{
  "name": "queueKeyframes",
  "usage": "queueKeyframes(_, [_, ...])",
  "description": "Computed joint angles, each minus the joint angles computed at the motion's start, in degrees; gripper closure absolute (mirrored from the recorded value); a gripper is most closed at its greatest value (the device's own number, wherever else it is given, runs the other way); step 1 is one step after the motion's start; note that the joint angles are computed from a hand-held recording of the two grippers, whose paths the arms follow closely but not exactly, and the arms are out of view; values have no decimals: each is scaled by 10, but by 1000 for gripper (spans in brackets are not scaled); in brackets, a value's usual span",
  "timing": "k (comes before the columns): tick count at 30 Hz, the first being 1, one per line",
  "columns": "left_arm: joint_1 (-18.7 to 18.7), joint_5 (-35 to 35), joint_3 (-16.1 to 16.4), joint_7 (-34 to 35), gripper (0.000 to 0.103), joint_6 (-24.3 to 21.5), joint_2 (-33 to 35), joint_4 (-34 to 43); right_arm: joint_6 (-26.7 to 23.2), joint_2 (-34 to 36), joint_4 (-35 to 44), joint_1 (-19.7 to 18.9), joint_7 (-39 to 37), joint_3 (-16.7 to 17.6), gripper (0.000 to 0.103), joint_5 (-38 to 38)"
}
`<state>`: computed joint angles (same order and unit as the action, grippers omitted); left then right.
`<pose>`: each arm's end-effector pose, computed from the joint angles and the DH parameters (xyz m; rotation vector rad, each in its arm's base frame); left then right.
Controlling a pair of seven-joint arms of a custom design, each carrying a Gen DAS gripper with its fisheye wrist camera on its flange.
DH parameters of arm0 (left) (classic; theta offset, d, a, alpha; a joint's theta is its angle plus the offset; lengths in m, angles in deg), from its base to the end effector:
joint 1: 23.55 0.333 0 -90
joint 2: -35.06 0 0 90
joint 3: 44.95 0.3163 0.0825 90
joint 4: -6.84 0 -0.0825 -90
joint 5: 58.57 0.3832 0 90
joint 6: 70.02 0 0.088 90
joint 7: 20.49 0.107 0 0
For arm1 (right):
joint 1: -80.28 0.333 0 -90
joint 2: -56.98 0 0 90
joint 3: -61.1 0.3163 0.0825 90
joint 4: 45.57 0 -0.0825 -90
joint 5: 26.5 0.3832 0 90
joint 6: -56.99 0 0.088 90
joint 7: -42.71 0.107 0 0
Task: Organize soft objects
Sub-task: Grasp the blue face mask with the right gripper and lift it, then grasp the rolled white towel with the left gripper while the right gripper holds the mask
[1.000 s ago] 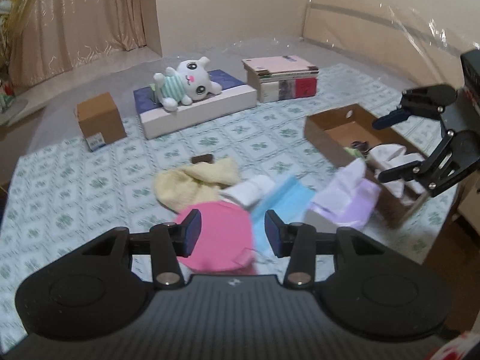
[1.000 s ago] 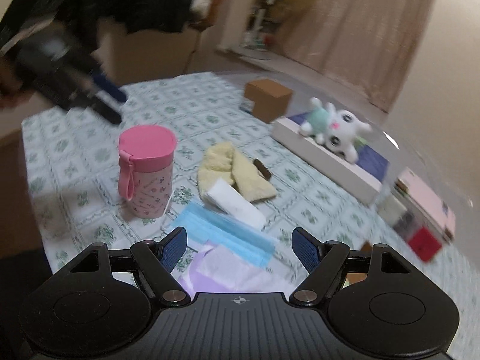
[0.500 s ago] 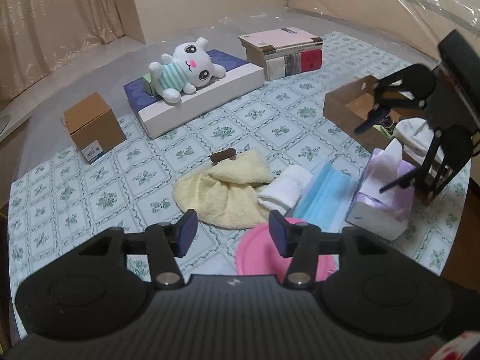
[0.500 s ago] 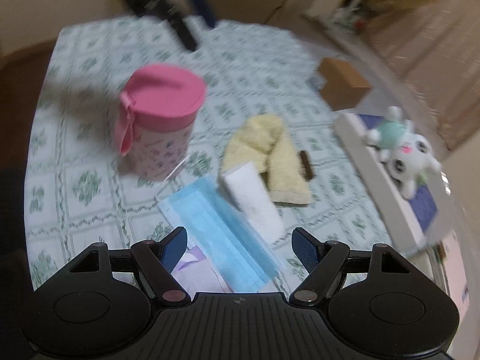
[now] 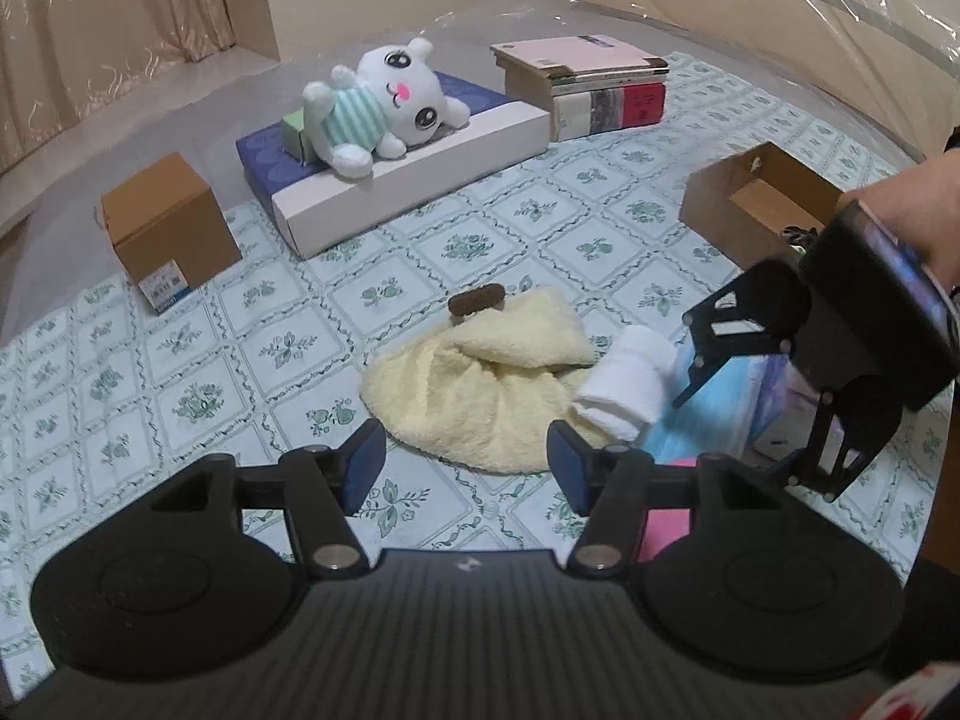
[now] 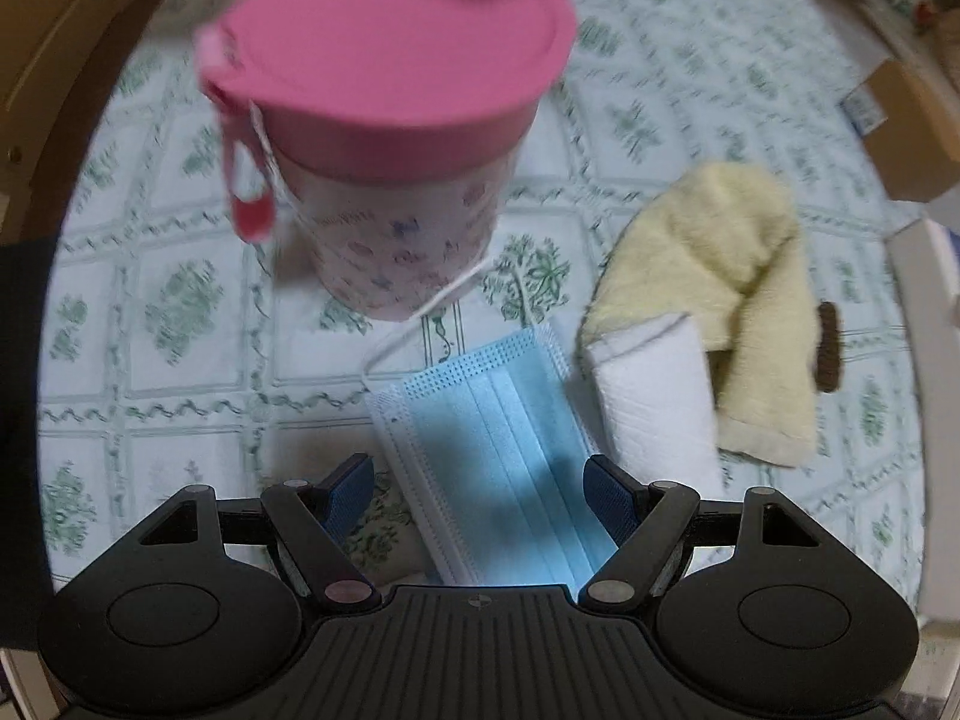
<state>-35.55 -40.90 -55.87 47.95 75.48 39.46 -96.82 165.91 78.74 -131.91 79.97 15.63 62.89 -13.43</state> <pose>0.5811 -0.2455 0.5706 -1.6240 2.0146 -0.6838 0.6733 0.0310 0.4519 -2.8559 -0.6138 -0.0944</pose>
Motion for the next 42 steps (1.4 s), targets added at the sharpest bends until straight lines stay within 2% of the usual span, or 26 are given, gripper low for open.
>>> queueKeyframes(3, [6,-15,3,12,47,13,5,-8,37,3,-17,7,-26,2,26,-19])
queueKeyframes(5, [10,-22,5,20,47,21,8,-14,33,14,-5,10,-23,2,24,-24])
queueKeyframes(6, [11,-26,6,23,47,24,10,-16,31,21,3,11,-18,3,20,-25])
queueKeyframes(7, [13,-30,6,27,47,29,11,-19,23,32,17,13,-8,2,18,-28])
queueKeyframes(12, [19,-49,9,42,47,44,17,-23,-75,113,150,25,82,-3,19,-57])
queueKeyframes(14, [20,-54,10,44,47,48,18,-24,-106,133,189,21,94,1,27,-57])
queueKeyframes(15, [21,-55,10,44,47,49,19,-24,-121,142,209,19,101,3,37,-54])
queueKeyframes(16, [21,-55,11,44,47,50,20,-23,-133,150,227,16,108,5,52,-49])
queueKeyframes(17, [21,-55,11,43,47,49,22,-23,-140,156,241,15,114,6,60,-47])
queueKeyframes(18, [20,-53,11,40,47,48,23,-22,-139,157,243,14,118,7,76,-45])
queueKeyframes(19, [19,-52,11,38,47,46,23,-21,-137,157,244,14,120,8,85,-44])
queueKeyframes(20, [18,-51,11,36,47,44,24,-19,-136,158,245,12,120,10,87,-41])
queueKeyframes(22, [18,-55,10,39,47,40,24,-16,-123,136,213,4,115,12,99,-31])
queueKeyframes(23, [17,-56,9,41,47,34,25,-12,-131,138,220,0,117,13,100,-24])
queueKeyframes(28, [13,-56,7,53,47,5,37,23,-171,137,259,-30,134,18,102,27])
queueKeyframes(31, [8,-53,6,65,47,-17,55,64,-206,150,315,-64,185,24,102,89])
queueKeyframes(35, [-5,-54,1,100,46,-62,102,145,-181,158,357,-99,294,29,102,164])
queueKeyframes(39, [-24,-65,-5,158,43,-133,177,266,-182,214,469,-122,390,38,102,187])
queueKeyframes(42, [-46,-77,-6,202,43,-213,259,394,-129,196,443,-133,422,42,102,191])
